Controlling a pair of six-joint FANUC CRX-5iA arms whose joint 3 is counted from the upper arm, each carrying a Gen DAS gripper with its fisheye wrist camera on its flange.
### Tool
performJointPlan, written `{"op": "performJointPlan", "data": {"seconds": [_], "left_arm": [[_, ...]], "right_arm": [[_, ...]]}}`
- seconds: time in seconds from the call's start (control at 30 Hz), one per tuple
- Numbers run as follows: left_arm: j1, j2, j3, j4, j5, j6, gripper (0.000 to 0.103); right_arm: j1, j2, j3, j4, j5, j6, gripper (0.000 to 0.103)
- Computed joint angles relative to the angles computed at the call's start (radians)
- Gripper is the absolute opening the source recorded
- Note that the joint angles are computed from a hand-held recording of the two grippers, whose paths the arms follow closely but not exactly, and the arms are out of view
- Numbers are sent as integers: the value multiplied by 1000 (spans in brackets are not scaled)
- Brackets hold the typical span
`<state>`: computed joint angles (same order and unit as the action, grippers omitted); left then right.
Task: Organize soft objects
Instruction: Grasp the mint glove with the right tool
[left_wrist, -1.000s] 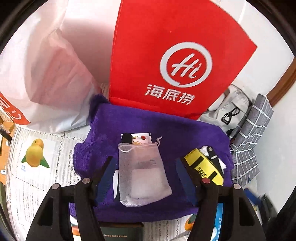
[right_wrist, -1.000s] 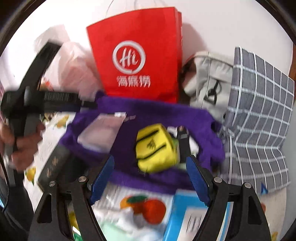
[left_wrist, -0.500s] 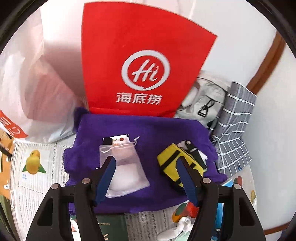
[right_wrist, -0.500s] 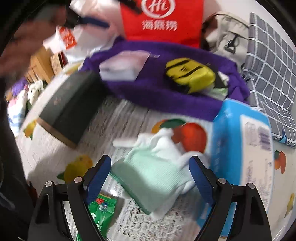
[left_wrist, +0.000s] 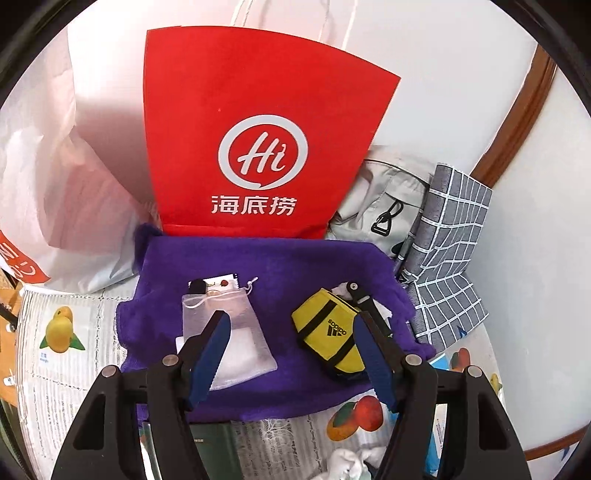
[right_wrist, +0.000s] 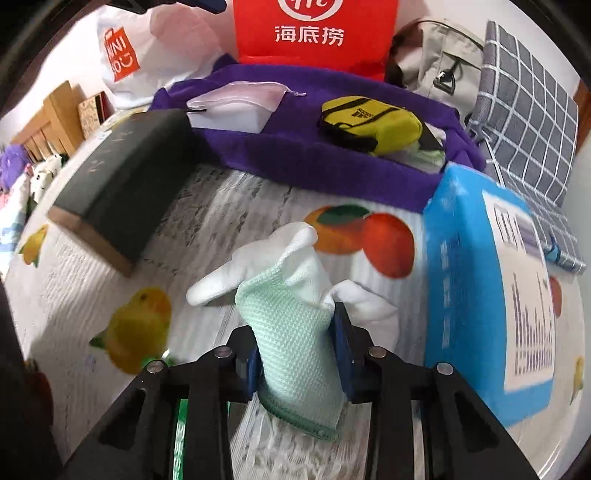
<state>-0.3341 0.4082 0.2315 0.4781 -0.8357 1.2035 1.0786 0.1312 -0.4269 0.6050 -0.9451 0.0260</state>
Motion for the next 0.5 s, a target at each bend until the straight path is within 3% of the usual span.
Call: {"op": "performJointPlan", "data": {"seconds": [0.23,0.37,0.5], "left_arm": [[-25,-28,-28,-8,36,-22,67],[-41,-55,-62,8,69,-71,67],[-53,-91,-115,46,124,-119,67]], "right_arm": [[92,-82,-102,31,7,-172,31],[162,-122,-188,111,-37,-373,32],[216,-132,-207,117,-112,-443,32]]}}
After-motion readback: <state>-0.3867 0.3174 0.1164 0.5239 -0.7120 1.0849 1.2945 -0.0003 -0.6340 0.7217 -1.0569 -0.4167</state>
